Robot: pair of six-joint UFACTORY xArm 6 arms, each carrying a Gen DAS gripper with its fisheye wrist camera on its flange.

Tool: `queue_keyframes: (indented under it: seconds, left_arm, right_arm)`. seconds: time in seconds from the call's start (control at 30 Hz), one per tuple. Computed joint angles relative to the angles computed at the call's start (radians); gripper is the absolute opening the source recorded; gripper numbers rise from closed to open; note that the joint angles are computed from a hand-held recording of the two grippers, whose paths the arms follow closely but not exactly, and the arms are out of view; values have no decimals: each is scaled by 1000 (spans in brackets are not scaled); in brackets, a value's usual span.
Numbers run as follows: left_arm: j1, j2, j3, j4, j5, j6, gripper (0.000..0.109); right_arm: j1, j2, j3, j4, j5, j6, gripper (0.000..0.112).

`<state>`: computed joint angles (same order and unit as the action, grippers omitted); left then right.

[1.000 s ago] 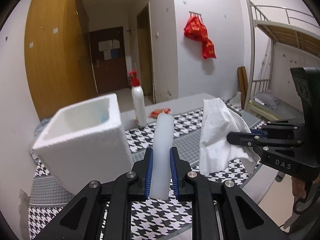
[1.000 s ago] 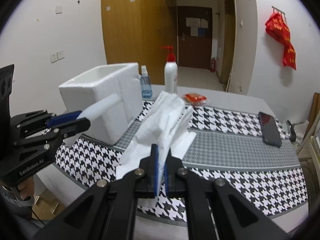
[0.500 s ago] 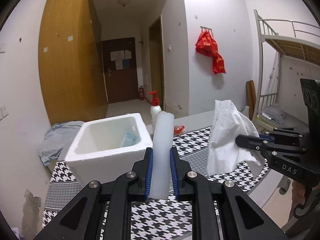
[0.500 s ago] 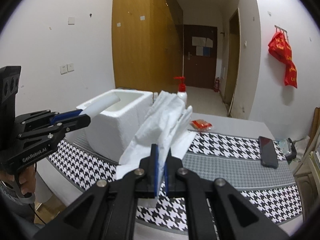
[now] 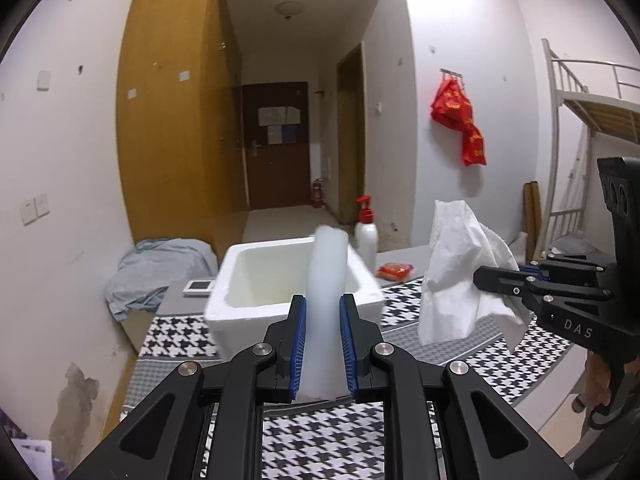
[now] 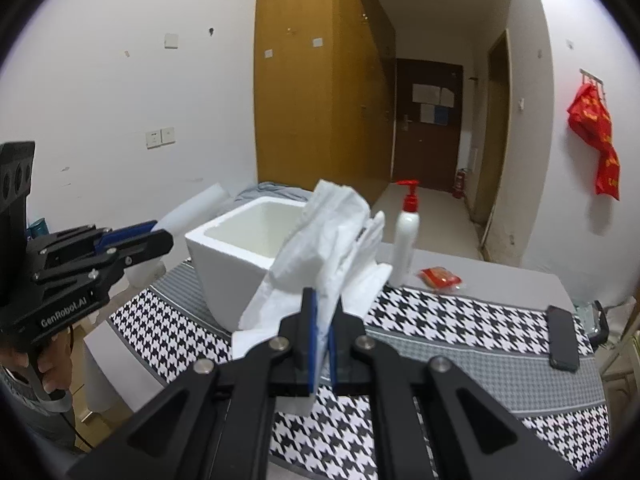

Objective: Organize soft objects
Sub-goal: 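Lift the strip and tissues and carry both over the white foam box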

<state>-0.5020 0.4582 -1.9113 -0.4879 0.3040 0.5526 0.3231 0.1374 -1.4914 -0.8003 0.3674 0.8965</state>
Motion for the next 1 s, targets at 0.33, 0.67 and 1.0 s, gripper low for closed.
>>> queue_keyframes:
  seconds: [0.33,0.67,1.0]
  left_arm:
    - [46,9,11,132,-35,-122,18]
    - [94,12,22,146,-38,-141,18]
    - [117,58,-39,187,-6,-193,18]
  right_arm:
    - [11,129,-156,165,-12,-179,7]
    - [36,304,-418,314,77,-346,7]
    - [38,561,-824,449,264,-467,7]
